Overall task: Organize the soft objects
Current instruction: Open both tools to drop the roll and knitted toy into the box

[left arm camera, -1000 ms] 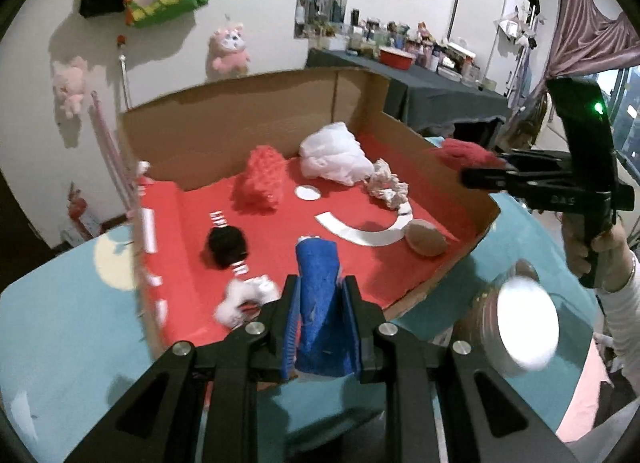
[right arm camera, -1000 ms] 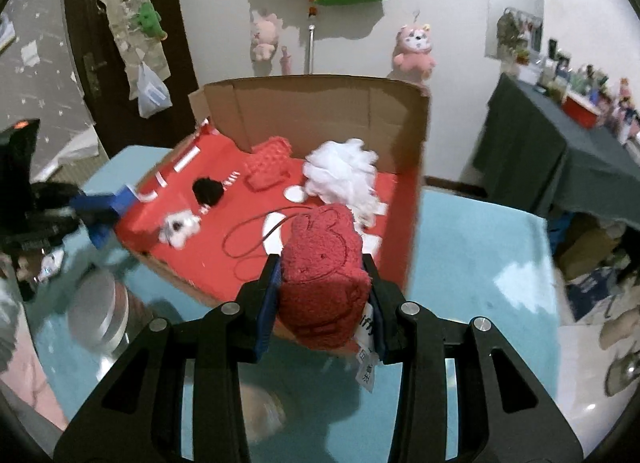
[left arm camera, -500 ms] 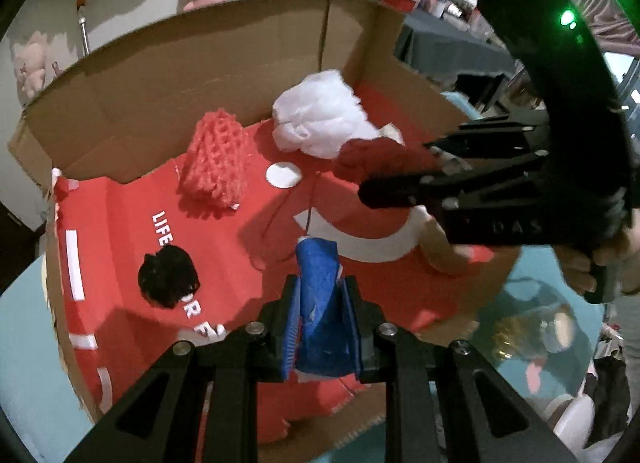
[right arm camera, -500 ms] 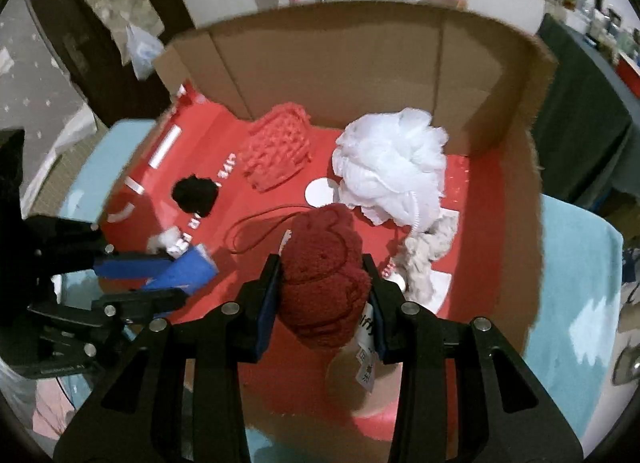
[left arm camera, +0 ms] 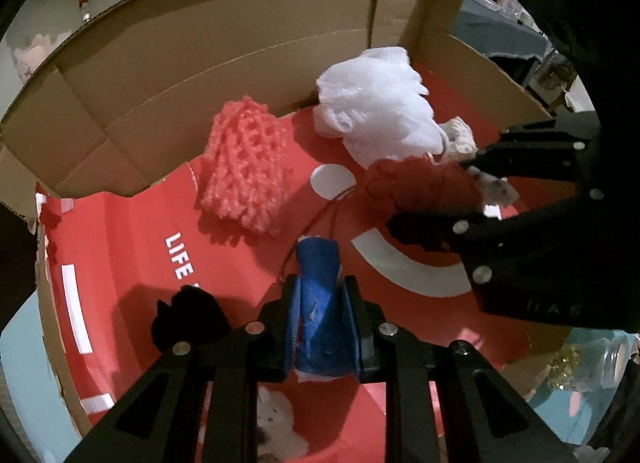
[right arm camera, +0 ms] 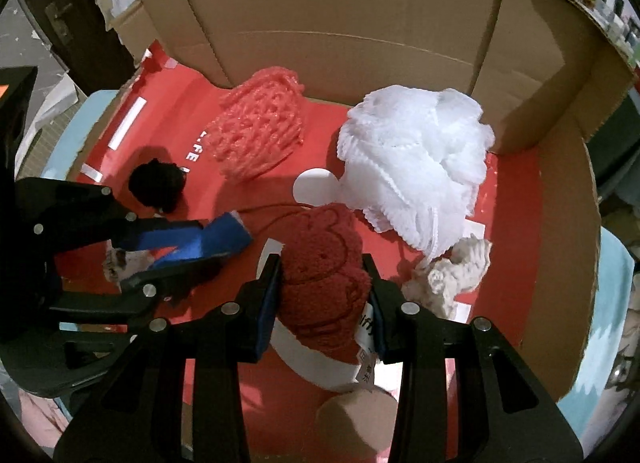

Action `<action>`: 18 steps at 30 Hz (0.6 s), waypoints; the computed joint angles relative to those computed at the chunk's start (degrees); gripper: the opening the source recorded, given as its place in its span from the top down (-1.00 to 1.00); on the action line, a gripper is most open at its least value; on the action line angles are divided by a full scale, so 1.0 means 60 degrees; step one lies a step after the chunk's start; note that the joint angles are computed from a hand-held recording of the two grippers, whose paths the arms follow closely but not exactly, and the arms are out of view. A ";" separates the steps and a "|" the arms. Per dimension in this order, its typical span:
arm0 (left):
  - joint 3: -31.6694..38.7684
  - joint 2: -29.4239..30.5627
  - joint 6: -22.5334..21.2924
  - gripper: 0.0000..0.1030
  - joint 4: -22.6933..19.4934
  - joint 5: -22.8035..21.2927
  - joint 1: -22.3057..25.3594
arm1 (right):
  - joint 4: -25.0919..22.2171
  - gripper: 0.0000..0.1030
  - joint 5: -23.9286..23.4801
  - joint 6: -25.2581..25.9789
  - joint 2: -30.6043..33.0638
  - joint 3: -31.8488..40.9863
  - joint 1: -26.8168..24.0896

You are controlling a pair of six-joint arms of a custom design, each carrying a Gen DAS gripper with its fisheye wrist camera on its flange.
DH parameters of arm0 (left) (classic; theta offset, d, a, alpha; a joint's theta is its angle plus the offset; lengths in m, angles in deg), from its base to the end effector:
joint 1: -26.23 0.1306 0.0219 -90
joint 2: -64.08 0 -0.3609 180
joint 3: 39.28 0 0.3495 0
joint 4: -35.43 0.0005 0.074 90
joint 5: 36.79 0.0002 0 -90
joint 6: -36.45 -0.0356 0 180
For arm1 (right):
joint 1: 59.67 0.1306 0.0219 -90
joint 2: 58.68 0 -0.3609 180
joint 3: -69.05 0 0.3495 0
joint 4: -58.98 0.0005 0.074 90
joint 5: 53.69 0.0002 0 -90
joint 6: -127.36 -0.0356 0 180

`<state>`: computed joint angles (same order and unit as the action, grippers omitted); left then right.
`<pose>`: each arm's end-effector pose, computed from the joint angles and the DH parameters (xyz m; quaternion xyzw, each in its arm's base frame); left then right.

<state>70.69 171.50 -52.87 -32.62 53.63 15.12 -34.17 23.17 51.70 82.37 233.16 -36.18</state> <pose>0.5144 -0.1018 0.3907 0.0896 0.9731 -0.0254 0.2107 0.6032 0.2704 0.3921 -0.3359 0.9192 0.1260 0.1622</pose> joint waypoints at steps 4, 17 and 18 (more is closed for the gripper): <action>0.0023 0.0023 0.0056 0.57 0.0024 -0.0036 0.0114 | -0.0081 0.29 0.0165 0.0018 0.0075 0.0043 0.0030; 0.0072 0.0091 -0.0048 0.55 0.0144 0.0178 0.0365 | -0.0241 0.26 0.0287 0.0112 0.0205 0.0097 0.0110; 0.0034 0.0065 -0.0023 0.55 0.0163 0.0160 0.0335 | -0.0026 0.26 0.0312 0.0069 0.0050 -0.0263 0.0162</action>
